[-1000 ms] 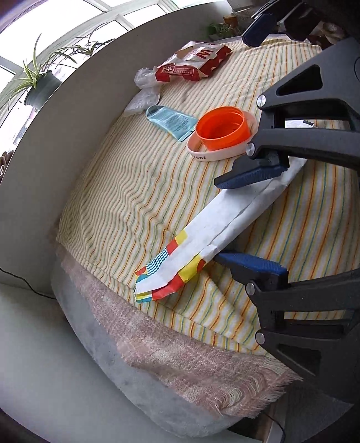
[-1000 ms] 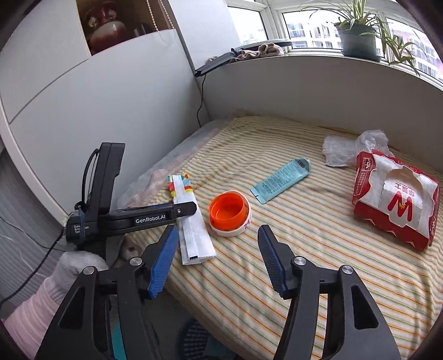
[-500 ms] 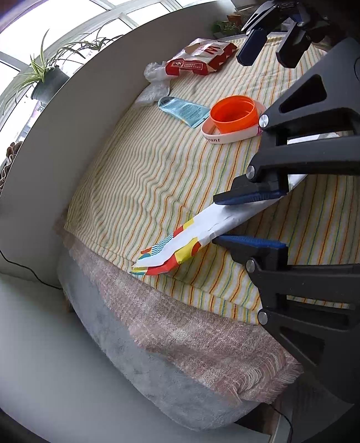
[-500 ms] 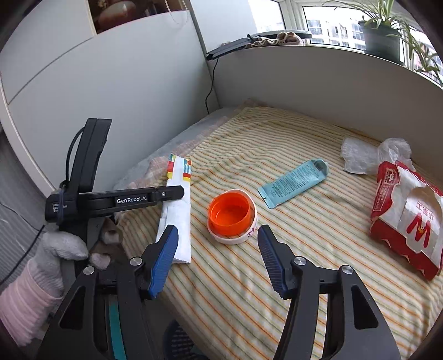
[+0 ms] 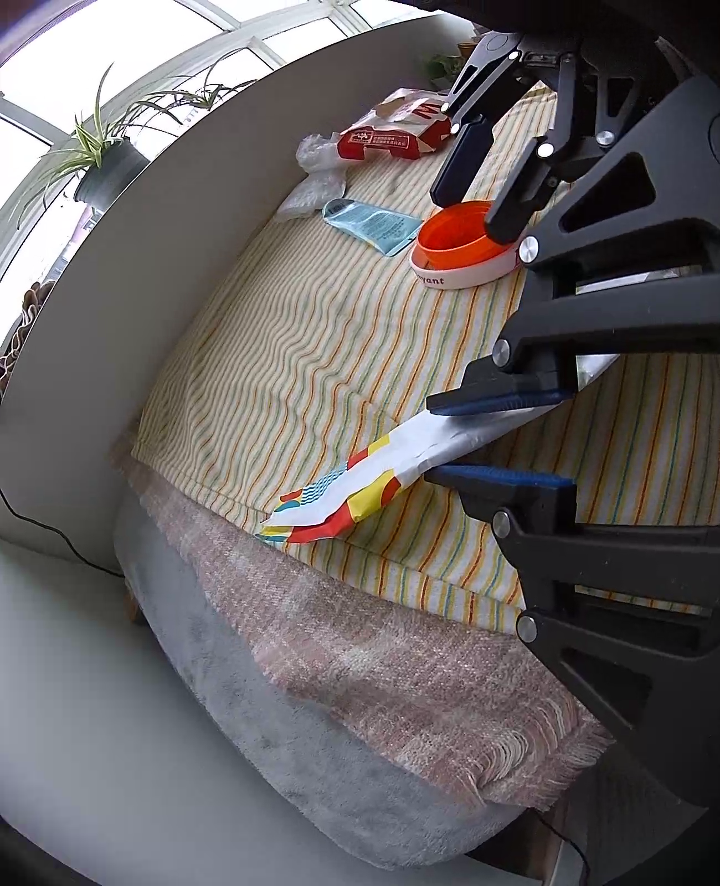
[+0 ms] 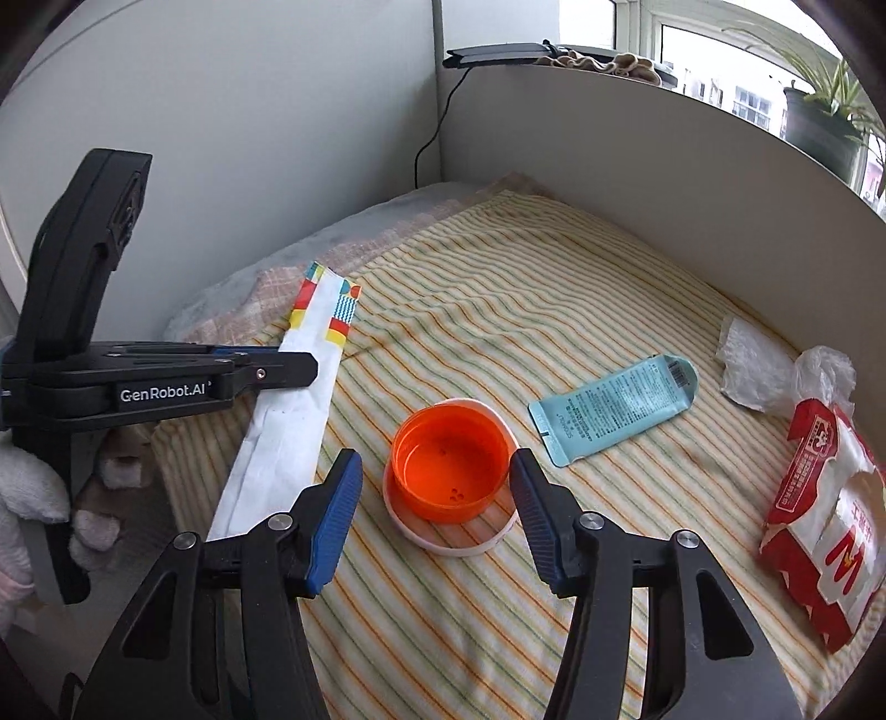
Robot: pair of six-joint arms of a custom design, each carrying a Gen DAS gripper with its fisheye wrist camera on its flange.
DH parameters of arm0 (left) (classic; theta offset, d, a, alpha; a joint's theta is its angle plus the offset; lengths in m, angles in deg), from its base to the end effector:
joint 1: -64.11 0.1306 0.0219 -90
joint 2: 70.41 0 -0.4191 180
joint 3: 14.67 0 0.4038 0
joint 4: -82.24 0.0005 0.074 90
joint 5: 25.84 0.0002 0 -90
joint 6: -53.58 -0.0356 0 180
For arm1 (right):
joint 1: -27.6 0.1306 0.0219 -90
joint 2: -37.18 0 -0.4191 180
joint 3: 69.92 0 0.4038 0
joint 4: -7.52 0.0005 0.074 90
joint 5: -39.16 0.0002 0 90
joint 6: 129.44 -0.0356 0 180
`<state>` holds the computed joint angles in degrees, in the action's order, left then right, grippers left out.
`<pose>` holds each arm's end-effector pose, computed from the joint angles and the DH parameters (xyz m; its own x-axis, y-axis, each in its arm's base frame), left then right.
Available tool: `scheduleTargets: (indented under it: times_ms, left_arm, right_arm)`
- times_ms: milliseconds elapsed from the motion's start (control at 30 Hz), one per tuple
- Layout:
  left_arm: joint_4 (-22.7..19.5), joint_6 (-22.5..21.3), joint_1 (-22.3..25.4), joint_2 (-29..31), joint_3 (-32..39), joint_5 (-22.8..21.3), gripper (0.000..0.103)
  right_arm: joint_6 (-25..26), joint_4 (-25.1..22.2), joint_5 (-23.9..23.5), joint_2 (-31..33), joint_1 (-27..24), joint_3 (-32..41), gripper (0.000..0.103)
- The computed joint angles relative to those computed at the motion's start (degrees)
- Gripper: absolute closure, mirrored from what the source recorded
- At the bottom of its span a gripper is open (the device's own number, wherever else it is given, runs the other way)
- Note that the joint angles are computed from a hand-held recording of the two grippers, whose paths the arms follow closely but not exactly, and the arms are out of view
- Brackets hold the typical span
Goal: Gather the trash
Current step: 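Grasp the colourful paper strip with the left tool while the right tool grasps the orange cup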
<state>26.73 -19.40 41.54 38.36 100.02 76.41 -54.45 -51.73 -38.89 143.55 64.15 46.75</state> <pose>0.5775 -0.2488 0.4861 -0.8193 0.0308 -0.5726 0.2743 0.8979 -0.3442 0.4936 0.3561 0.5227 -0.7078 -0.2093 -0.6748 -0.3003 0.9536 0.0193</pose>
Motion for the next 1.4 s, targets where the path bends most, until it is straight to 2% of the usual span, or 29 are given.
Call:
scheduleTargets:
  times_ms: [200, 400, 800, 1133, 1400]
  left_arm:
    - [0.4, 0.0, 0.0, -0.3, -0.1, 0.0, 0.089]
    - [0.8, 0.3, 0.0, -1.0, -0.7, 0.1, 0.093]
    - [1.5, 0.4, 0.2, -1.8, -0.9, 1.2, 0.097]
    - [3.4, 0.5, 0.4, -6.1, -4.4, 2.3, 0.098]
    - [5.2, 1.2, 0.5, -11.4, -9.7, 5.0, 0.098]
  right_arm:
    - [0.6, -0.7, 0.3, 0.4, 0.0, 0.8, 0.061]
    - [-1.7, 4.2, -0.7, -1.9, -0.3, -2.0, 0.061]
    - [-2.6, 6.2, 0.9, -3.9, -0.4, -3.9, 0.061]
    - [-2.7, 8.3, 3.0, -9.1, 0.4, -8.4, 0.061]
    - [-2.9, 8.8, 4.6, -13.2, 2.8, -11.3, 0.061]
